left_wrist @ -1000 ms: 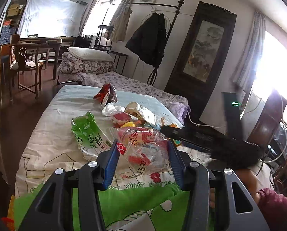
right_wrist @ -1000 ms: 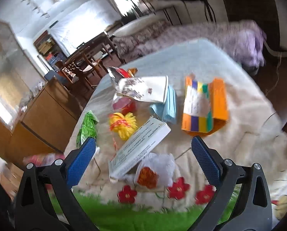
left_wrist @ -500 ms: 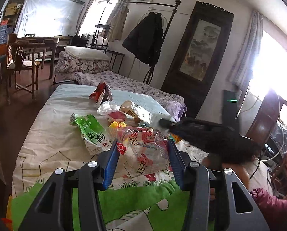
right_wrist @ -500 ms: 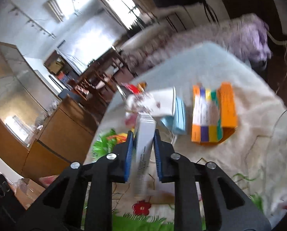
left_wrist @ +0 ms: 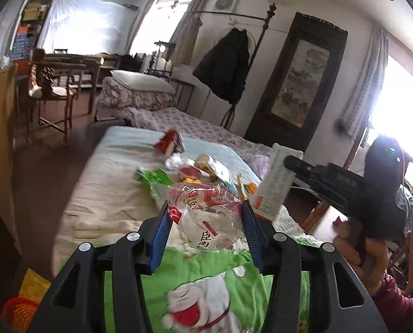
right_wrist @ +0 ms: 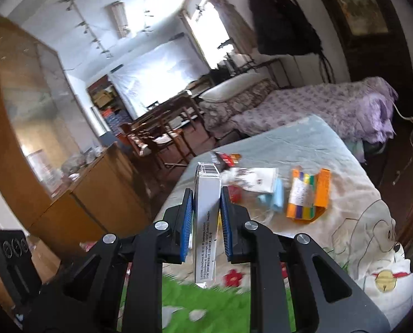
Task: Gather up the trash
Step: 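Lift the plastic bag with the left gripper while the right gripper grasps the white medicine box, then carry both items to the red wastebasket and open both grippers over it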
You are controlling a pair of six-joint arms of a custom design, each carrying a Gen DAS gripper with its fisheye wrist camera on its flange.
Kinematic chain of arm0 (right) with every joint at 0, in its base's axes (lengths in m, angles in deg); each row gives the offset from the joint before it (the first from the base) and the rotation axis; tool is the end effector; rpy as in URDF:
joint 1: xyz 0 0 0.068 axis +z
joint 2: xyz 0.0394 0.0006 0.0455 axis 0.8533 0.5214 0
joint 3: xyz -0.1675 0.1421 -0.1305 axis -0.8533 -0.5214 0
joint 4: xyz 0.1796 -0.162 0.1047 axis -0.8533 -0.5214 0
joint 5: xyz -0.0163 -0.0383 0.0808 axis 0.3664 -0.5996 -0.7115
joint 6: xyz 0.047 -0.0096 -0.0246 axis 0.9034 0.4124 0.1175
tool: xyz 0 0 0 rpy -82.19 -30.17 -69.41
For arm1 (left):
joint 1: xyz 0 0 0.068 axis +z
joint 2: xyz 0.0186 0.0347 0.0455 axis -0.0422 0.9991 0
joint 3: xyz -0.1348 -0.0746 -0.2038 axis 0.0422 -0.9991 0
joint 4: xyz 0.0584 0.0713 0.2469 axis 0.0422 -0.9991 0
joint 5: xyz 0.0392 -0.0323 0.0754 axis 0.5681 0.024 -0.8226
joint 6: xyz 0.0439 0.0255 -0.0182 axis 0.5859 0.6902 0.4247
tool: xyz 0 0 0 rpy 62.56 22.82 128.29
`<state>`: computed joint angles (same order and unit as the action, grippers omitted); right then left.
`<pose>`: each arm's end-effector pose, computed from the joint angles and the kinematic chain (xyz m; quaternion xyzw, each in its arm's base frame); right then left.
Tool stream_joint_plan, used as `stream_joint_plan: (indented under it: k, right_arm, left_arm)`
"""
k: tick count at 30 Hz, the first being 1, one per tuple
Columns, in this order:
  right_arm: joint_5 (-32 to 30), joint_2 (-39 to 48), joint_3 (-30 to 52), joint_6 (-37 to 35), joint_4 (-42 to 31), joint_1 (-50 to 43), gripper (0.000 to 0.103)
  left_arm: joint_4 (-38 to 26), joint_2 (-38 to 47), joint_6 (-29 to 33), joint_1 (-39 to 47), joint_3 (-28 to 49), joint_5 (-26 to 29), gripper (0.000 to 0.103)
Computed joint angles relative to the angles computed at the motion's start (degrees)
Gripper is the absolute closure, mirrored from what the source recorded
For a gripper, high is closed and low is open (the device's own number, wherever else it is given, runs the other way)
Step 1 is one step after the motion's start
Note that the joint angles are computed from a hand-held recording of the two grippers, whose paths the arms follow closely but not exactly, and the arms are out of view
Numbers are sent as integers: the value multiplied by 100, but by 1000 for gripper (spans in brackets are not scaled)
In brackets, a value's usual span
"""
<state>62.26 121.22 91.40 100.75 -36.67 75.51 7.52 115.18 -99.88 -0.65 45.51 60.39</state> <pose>0.3506 0.1183 0.2949 -0.0335 0.8221 0.3180 0.4711 0.2428 -0.0041 0.3035 -0.0067 0.8477 -0.1778 0.4997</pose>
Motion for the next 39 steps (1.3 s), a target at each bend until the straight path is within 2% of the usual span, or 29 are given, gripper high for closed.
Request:
stream_joint_plan:
  k: [5, 9, 11, 14, 16, 19, 22, 25, 29, 32, 39]
  right_arm:
    - [-64, -532, -212, -182, -194, 412, 82]
    - [136, -912, -332, -299, -379, 976, 82]
    - [203, -1019, -353, -347, -453, 1229, 82]
    - [317, -1128, -332, -453, -607, 1658, 82]
    - [479, -1107, -253, -569, -715, 2019, 82]
    - [721, -955, -37, -673, -880, 2501, 82]
    - [853, -664, 209, -743, -1016, 2879, 82]
    - [843, -239, 537, -726, -1159, 3120, 82]
    - [864, 529, 1223, -769, -1498, 3508, 82]
    - [816, 1180, 1796, -825, -1694, 3769, 82]
    - [531, 2824, 3547, -903, -2407, 4265, 78]
  left_arm:
    - [-714, -955, 207, 753, -145, 253, 54]
    - [-1495, -1556, 670, 2013, -171, 972, 54]
    - [-1932, -1774, 1062, 2961, -190, 1593, 54]
    - [-2620, -1827, 2007, 4599, -247, 2518, 54]
    - [-2958, -1676, 2684, 5494, -292, 2880, 54]
    - [-3323, -1204, 3741, 6583, -400, 3107, 54]
    - [-3218, -647, 4304, 7078, -606, 2947, 54]
    - [-2862, -103, 4415, 7142, -829, 2581, 50]
    - [-2361, 184, 4503, 7514, -1087, 2363, 18]
    - [-2113, 387, 4579, 7850, -1049, 2268, 10]
    - [-1459, 747, 4475, 8492, -903, 1918, 8]
